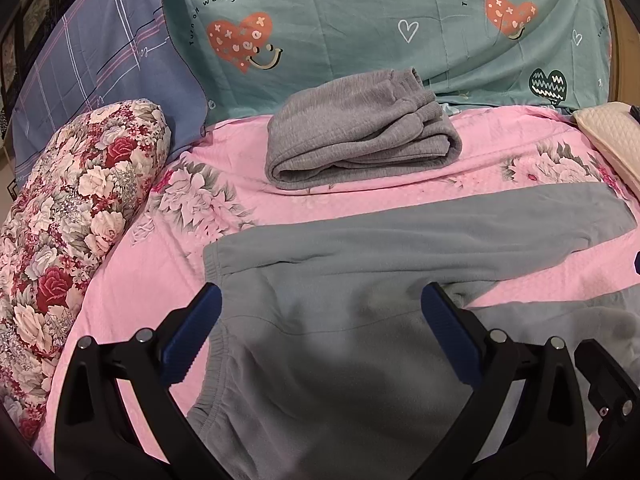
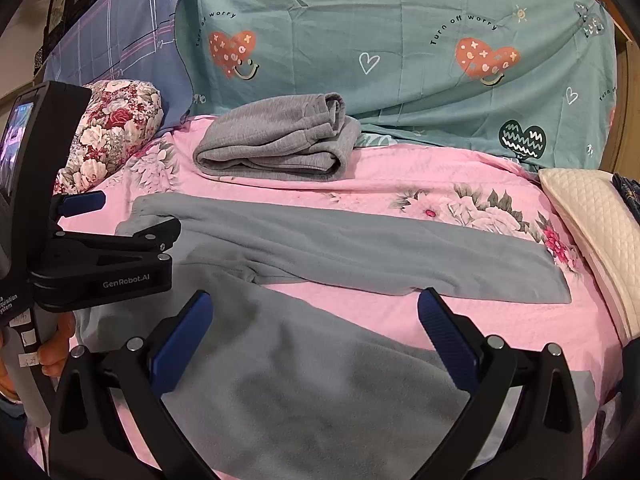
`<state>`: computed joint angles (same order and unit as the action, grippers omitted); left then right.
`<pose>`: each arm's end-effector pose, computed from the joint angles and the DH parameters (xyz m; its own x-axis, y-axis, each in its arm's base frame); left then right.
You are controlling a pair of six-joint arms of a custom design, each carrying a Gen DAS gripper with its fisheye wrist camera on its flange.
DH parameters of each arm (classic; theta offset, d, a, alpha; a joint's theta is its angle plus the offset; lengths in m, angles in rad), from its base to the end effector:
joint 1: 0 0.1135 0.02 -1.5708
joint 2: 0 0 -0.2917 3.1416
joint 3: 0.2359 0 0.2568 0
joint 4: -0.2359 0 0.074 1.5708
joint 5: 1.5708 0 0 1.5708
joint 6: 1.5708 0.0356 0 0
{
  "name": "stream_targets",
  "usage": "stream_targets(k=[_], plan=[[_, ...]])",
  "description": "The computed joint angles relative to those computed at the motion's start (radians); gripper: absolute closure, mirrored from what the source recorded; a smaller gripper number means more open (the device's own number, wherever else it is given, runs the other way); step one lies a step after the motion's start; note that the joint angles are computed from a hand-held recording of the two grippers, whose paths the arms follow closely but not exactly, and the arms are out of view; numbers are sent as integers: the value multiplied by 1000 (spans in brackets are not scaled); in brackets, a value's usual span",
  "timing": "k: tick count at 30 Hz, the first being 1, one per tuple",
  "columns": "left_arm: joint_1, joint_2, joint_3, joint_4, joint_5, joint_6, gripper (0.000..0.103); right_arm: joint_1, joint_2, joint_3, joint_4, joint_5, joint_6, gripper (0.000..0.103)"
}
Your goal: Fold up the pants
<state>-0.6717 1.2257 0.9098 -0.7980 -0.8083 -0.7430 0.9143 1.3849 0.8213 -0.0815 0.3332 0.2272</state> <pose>0.1889 -0.1173 0.2790 -0.6392 -0.0888 -0.7639 -0.3425 0.9222 0.1795 0.1894 0.2268 0.2528 -0.4902 -0.2875 -0.8228 -0.4912 0.8709 -0.0116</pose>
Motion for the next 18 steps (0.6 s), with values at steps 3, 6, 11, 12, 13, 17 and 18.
stream_targets(k=[3,6,11,12,13,17,18], plan=[[2,-3,-2,2,3,0,2,0,3,1,1,-2,-3,1],[8,-7,-3,5,10,6,2,-3,8,5,-1,-5,-5,1],[11,4,0,0,14,5,2,-1,8,1,4,-4,-6,1],[12,4,0,0,16,6,2,-2,8,2,3,-4,-6,1],[12,5,0,0,17,7,2,-2,8,2,3,-4,-6,1],[12,5,0,0,18,4,2,-2,7,1,5,-4,-7,1],[12,7,0,-2,18,3,2,-3,7,0,7,-6,-8,1]])
